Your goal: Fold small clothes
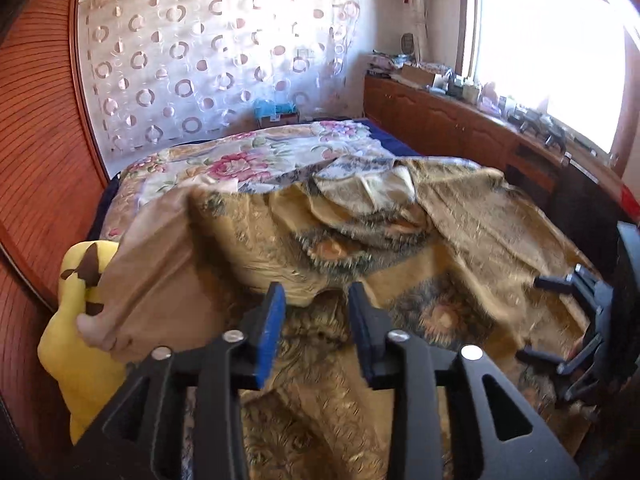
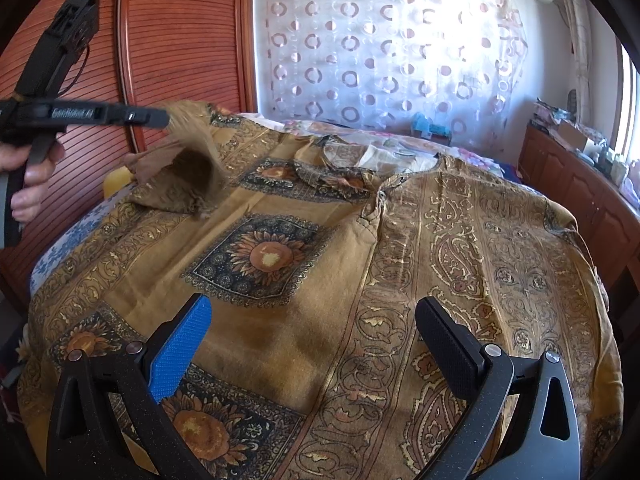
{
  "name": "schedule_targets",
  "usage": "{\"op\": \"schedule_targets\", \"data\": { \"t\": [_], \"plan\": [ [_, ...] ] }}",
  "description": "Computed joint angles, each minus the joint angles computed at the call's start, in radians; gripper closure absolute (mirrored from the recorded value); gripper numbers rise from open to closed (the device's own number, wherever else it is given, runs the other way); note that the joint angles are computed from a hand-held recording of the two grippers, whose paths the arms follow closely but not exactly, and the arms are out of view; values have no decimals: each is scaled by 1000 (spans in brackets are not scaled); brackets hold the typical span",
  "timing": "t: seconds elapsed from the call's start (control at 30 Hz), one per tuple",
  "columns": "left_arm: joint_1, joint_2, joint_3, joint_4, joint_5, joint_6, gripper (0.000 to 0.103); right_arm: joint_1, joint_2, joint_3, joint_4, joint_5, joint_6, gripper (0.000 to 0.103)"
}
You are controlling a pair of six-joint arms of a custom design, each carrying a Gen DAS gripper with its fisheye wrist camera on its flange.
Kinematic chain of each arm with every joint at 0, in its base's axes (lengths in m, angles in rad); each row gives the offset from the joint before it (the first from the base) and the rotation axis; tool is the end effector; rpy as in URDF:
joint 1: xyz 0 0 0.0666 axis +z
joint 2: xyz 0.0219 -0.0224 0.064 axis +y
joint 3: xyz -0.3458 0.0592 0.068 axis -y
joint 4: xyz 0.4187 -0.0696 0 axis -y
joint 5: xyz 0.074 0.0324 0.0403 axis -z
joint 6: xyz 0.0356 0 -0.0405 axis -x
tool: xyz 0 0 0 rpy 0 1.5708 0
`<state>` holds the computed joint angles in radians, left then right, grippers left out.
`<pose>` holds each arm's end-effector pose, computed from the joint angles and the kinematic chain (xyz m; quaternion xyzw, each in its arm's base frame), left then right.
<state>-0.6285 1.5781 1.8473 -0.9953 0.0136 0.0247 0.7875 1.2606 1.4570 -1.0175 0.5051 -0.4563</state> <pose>0.4669 -0.3405 0.5143 0.2739 0.8700 -0.1374 0.3862 0.3394 0.3158 0.4853 -0.0583 0.9038 0.0175 0.4236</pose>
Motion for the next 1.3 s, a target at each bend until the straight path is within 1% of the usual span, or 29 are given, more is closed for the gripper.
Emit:
{"op": "schedule_targets", "data": {
  "t": [0.03, 0.13, 0.23, 0.47, 0.57, 0.63, 0.73, 0.8, 0.87, 0.97, 1.03, 1.17, 1.3],
  "plan": [
    [-1, -11, -20, 6, -7, -4, 62, -1, -1, -1, 0, 0, -1, 0],
    [6, -24, -62, -4, -63, -19, 59, 0, -3, -4, 1, 0, -3, 0],
    [25, -26, -102, -11, -75, -7, 56, -1, -2, -3, 0, -1, 0, 0],
    [74, -9, -155, -12, -68, 47, 53, 5, 2, -1, -5, 4, -6, 0],
    [78, -6, -170, -3, -64, 53, 51, 4, 0, -4, -4, 3, -3, 0],
    [84, -17, -191, 19, -58, 54, 48, 4, 0, -6, -2, 3, -3, 0],
    [99, -32, -219, 50, -24, 69, 47, 1, -2, -9, 0, 0, 0, 0],
    [108, -31, -218, 52, -7, 75, 47, 6, 2, -6, -6, 3, -5, 0],
    [102, -32, -218, 51, -20, 74, 47, 4, 5, 0, -15, -6, -2, 0],
    [104, -29, -213, 48, -18, 79, 47, 8, 6, 4, -26, 3, 0, 0],
    [108, -23, -206, 44, -14, 78, 47, 6, 10, 12, -35, -5, 15, 0],
    [109, -21, -202, 41, -13, 78, 47, -13, 39, 63, -26, -59, 59, 0],
    [109, -16, -196, 38, -18, 75, 46, -22, 104, 168, -5, -71, 160, 0]
  ]
}}
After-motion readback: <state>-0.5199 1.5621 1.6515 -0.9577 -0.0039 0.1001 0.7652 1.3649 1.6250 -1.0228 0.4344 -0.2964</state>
